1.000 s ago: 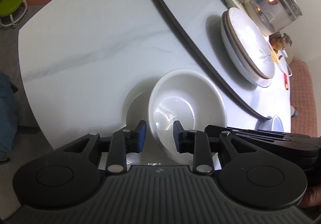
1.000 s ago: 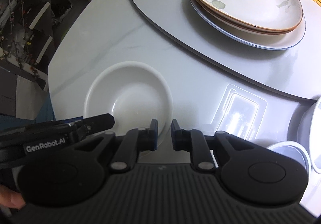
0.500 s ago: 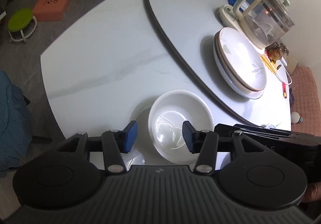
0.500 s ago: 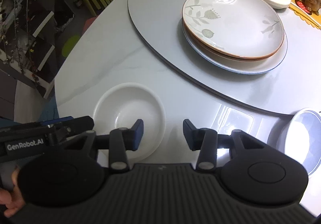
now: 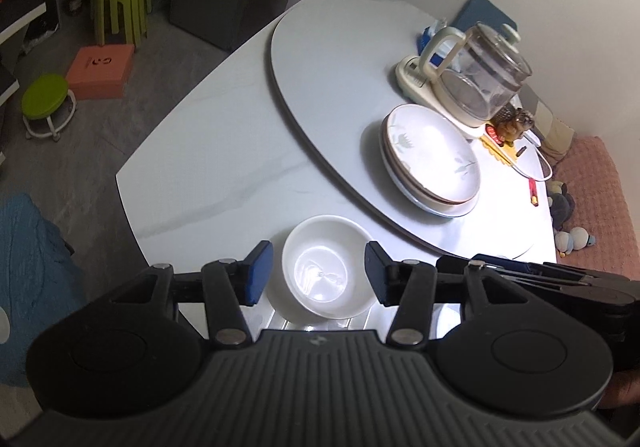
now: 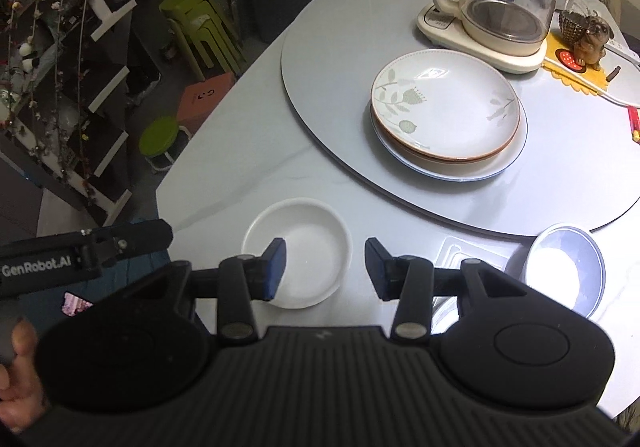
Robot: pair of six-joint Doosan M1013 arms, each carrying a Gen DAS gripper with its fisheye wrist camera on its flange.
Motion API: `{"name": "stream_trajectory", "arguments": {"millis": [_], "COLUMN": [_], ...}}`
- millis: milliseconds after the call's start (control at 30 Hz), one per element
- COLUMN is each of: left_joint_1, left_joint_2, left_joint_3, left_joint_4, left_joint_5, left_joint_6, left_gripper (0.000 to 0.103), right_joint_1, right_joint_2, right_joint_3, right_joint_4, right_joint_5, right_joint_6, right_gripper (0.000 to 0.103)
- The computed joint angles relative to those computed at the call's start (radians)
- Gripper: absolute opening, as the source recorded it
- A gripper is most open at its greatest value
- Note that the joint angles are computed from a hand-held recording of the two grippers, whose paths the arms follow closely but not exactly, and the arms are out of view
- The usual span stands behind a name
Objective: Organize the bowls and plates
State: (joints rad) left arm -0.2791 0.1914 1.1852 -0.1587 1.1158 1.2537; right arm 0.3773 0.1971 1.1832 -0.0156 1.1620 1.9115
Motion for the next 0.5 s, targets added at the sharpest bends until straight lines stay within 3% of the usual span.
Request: {"name": "stream_trajectory", "arguments": {"millis": [500], "left_joint_1": [-0.01], "left_joint_2": [-0.04], "left_joint_3": [0.019], "left_joint_4": [-0.098], "left_joint_5": [-0.011], "left_joint_6": [0.18], "left_gripper": [0.056], "right_joint_1": [0.046], "right_joint_2": [-0.061], "right_joint_3": [0.045], "right_joint_4": [-0.166], "right_joint_5": [-0.035], "right_joint_6": [0.205], "right_gripper": [0.046]}}
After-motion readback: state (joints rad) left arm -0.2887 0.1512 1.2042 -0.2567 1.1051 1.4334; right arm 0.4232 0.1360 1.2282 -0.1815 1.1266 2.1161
